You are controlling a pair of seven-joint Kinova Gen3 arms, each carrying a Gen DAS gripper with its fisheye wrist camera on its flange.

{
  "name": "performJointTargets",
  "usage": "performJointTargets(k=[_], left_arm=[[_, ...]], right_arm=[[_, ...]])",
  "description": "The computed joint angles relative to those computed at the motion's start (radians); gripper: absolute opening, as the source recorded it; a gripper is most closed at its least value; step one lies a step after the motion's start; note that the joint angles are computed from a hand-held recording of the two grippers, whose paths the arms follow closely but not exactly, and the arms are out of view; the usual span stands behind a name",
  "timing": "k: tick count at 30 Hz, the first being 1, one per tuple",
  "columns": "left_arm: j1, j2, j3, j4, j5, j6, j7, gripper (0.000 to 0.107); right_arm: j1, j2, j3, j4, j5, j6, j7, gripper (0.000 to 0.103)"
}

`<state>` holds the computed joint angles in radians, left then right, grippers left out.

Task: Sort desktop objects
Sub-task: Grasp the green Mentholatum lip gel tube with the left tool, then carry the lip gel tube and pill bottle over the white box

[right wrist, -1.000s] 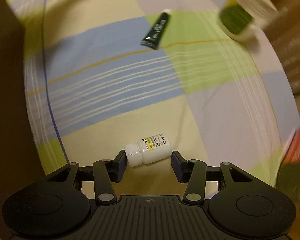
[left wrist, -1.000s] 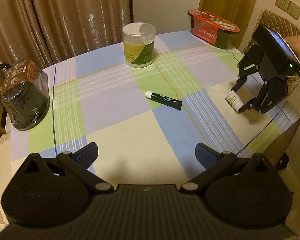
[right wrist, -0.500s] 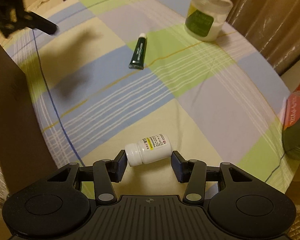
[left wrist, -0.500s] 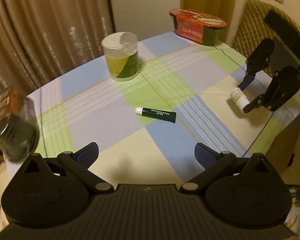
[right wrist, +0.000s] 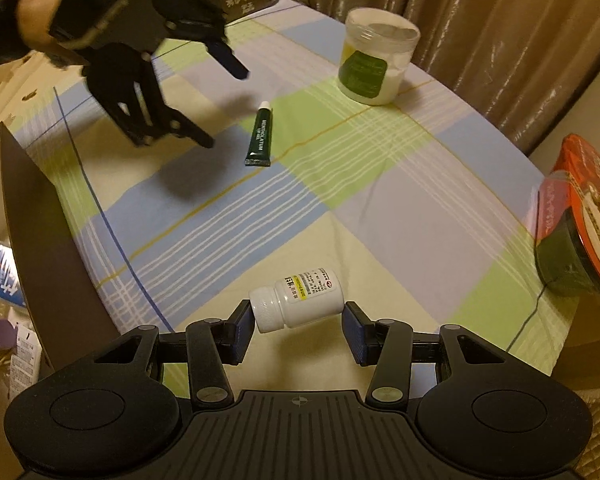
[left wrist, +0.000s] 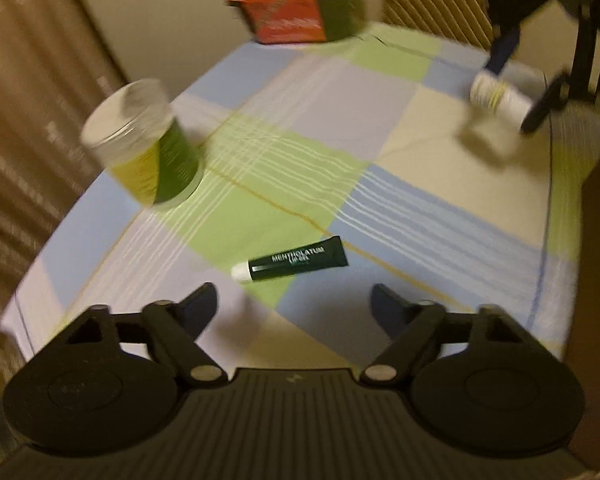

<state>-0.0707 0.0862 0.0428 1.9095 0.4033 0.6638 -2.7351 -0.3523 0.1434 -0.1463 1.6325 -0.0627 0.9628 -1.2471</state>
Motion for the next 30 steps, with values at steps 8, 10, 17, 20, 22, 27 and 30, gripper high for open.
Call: performJointTargets(k=[8,10,17,20,22,27,30], left_arm=[[-0.008,0.115,0.060,-0.076,-0.077,-0.030,-0.193,0.041],[-0.026,0.145,0.068,-0.126,-0.066,0.028,-0.227,0.038],[-0.026,0.228,0.040,-0.282,-0.090,0.231,-0.057,0.027],[-0.029,0.213,0.037,-0.265,-0.092,0.246,0.001,0.016],[-0.029,0.190,0.038,-0.233,-0.091,0.240,0.018,0.012],[-0.030,0.141,0.035,-0.167,-0.077,0.221,0.024,0.013],[-0.014,0.129,0.028,-0.147,-0.086,0.187,0.060,0.023]], right_arm=[[0.004,-0.018,0.006,0.031,0.011,-0.010,-0.034,0.047],[0.006,-0.021,0.007,0.037,0.012,-0.013,-0.040,0.047],[0.012,-0.019,0.007,0.044,0.007,-0.025,-0.042,0.047],[0.012,-0.018,0.005,0.041,0.006,-0.030,-0.038,0.047],[0.010,-0.016,0.005,0.038,0.009,-0.034,-0.039,0.047],[0.002,-0.014,0.001,0.030,0.015,-0.037,-0.043,0.047],[-0.004,-0.016,0.000,0.027,0.021,-0.037,-0.051,0.047]])
